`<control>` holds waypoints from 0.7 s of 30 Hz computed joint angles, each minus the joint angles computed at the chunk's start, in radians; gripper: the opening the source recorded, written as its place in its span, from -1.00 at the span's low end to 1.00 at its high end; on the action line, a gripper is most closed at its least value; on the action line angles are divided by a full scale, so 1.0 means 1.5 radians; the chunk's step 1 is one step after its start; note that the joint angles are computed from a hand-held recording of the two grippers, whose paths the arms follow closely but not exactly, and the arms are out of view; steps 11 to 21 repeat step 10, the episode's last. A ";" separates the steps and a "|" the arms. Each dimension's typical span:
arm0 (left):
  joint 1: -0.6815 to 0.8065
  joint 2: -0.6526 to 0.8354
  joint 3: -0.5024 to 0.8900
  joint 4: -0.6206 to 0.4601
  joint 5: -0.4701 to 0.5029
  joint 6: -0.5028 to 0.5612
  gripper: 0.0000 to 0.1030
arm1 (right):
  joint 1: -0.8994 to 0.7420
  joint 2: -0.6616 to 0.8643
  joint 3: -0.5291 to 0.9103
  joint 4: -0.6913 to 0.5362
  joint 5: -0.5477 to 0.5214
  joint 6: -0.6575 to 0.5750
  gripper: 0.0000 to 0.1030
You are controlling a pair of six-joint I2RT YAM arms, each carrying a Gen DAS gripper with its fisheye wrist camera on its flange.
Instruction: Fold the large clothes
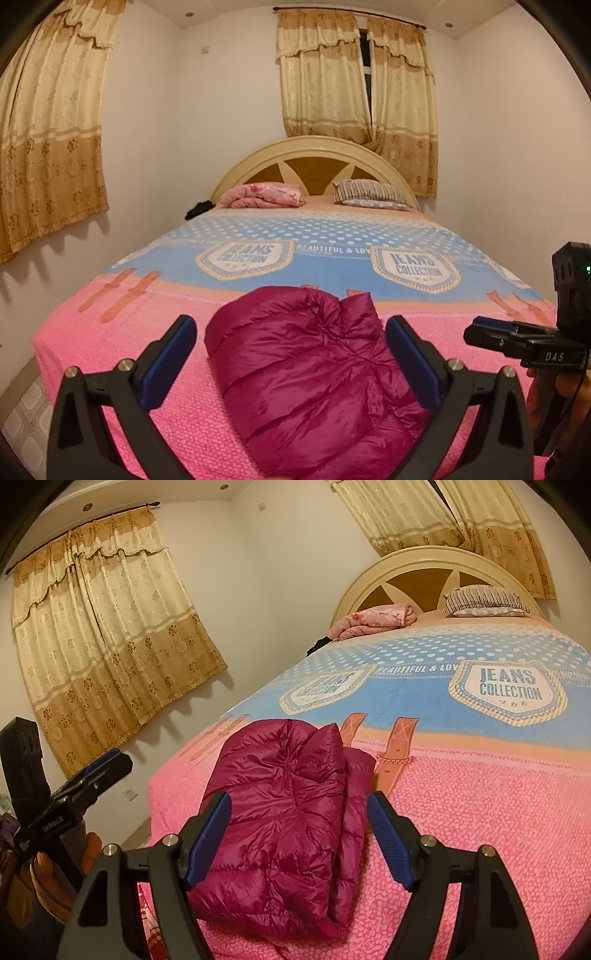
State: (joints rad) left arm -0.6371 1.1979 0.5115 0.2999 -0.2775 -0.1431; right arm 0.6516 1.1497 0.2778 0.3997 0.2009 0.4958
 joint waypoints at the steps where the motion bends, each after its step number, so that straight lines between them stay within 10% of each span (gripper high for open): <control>1: -0.001 -0.002 -0.003 0.006 -0.008 0.002 1.00 | 0.000 0.000 0.000 0.001 -0.001 0.000 0.48; 21: -0.007 -0.008 -0.025 0.054 -0.027 0.024 1.00 | 0.002 0.033 -0.001 0.021 -0.011 0.005 0.48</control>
